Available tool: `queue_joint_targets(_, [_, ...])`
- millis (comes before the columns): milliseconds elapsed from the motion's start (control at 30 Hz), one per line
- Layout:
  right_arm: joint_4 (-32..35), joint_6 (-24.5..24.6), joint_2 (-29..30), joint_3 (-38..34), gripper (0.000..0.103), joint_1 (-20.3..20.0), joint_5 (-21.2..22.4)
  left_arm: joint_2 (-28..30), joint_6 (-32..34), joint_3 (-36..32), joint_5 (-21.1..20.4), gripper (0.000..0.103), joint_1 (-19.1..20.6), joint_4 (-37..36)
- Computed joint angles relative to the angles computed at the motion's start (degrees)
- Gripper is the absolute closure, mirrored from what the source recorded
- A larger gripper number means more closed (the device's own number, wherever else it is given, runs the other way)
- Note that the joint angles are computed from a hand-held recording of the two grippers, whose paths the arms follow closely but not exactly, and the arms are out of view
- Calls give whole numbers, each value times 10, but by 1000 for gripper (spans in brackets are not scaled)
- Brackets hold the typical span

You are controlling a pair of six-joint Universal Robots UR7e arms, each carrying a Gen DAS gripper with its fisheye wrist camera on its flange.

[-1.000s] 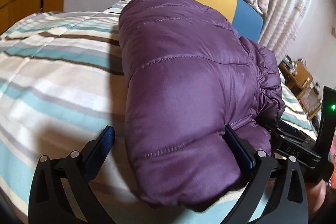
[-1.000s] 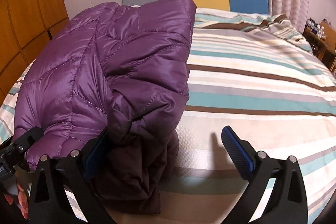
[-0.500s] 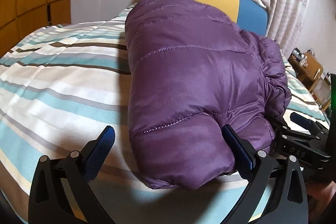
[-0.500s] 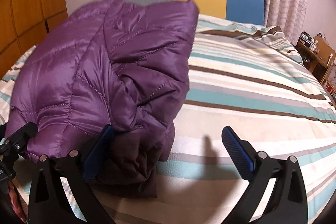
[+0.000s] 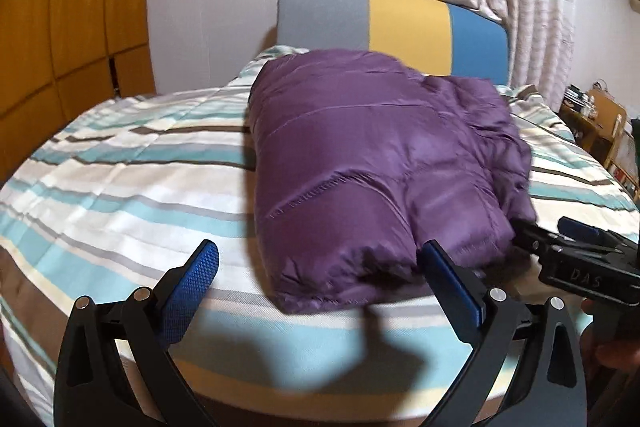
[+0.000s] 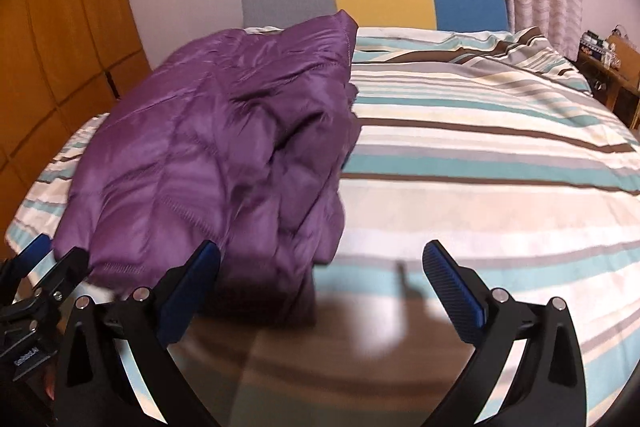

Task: Fold large clothes
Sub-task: 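Withdraw both tools from the folded jacket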

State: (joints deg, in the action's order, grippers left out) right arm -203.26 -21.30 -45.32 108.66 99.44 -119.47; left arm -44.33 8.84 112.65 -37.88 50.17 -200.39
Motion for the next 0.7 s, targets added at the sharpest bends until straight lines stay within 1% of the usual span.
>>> queue_joint_targets(100, [5, 2, -17, 26, 2, 0, 13, -14, -8, 17, -12, 3, -5, 7])
queue_joint_targets(233, [7, -7, -42, 56, 2, 5, 31, -26, -7, 37, -11, 3, -14, -19])
queue_joint_targets(300, [10, -6, -57, 65, 2, 7, 41, -39, -11, 48, -20, 3, -20, -27])
queue_joint_targets(333, [10, -3, -69, 75, 2, 9, 53, -43, -11, 52, -21, 3, -22, -31])
queue_joint_targets(433, [5, -1, -90, 88, 2, 15, 65, -51, -4, 60, -13, 3, -36, -52])
queue_joint_targets(533, [-5, -4, -102, 94, 2, 26, 64, -55, 9, 61, 1, 3, -47, -66])
queue_joint_targets(567, [2, -3, -106, 92, 2, 30, 65, -56, 12, 61, 4, 3, -50, -69])
queue_joint_targets(700, [9, -7, -108, 88, 2, 40, 59, -60, 19, 64, 5, 3, -56, -78])
